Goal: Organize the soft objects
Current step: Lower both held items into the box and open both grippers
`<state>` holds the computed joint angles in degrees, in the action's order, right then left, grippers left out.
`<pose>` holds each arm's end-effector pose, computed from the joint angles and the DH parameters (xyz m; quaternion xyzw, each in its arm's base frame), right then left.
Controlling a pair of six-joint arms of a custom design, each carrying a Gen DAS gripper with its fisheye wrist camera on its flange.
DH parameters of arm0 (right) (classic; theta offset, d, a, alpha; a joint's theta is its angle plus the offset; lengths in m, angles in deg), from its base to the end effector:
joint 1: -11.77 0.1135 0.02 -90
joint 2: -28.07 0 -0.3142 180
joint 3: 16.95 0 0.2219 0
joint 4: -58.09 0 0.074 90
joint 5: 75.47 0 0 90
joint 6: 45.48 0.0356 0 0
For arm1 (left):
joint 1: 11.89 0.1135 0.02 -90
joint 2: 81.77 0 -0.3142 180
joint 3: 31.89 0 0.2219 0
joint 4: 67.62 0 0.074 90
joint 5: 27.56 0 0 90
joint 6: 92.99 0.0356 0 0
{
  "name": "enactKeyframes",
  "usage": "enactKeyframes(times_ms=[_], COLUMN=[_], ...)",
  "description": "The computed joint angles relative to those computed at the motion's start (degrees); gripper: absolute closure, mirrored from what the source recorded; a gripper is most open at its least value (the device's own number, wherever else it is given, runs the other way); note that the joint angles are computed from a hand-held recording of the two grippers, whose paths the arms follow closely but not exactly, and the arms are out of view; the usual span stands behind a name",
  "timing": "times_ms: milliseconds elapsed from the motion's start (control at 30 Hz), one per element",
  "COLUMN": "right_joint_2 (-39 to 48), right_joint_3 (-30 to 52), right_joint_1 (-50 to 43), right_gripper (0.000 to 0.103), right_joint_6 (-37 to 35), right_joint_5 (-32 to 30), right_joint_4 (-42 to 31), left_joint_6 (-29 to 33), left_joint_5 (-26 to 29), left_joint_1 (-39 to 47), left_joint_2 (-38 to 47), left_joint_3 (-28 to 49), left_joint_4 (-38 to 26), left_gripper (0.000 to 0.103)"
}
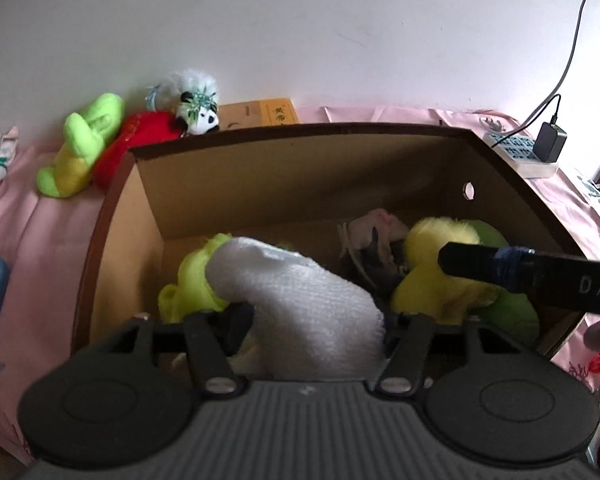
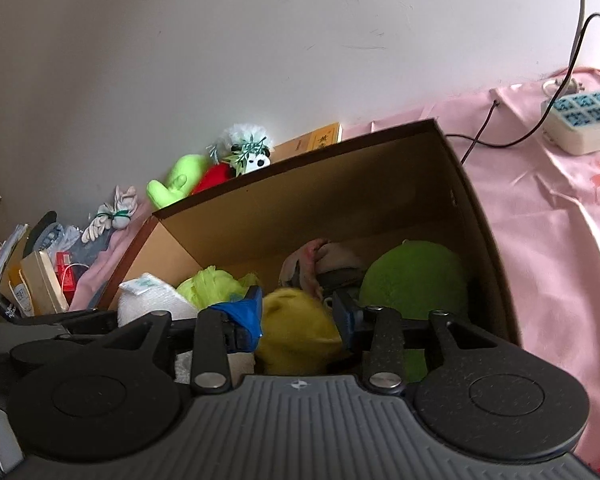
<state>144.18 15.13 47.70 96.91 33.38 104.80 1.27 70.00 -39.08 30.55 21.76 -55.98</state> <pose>0.2229 0.1474 0.1097 0.1985 0.8646 0.1997 0.4162 0.2907 -0.1546 0.1346 0.2749 0.8872 -0.1328 0.3460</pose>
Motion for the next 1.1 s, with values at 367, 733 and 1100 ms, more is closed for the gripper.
enactKeyframes(times_ms=[367, 733, 1100], right_joint_2=[-3.77, -12.01, -18.01], right_joint_3=[-4.60, -2.45, -3.39], right_joint_1=[2.18, 9.05, 16.30], right_gripper=[0.078, 0.078, 0.078], right_joint_6=[4.02, 6.71, 9.07], right_joint_5=[3.55, 9.80, 15.51], right_joint_4=[3.02, -10.86, -16.81], left_joint_6=[-3.72, -3.77, -4.42], left_joint_5=[1.59, -6.94, -13.45], left_joint_1=[3.04, 1.80, -1.40], left_joint_2=[-5.52, -13.47, -21.68], left_joint_3=[-2.53, -6.07, -10.23], left_joint_4=[-2.42, -4.30, -7.22], left_gripper=[0.035, 0.033, 0.025])
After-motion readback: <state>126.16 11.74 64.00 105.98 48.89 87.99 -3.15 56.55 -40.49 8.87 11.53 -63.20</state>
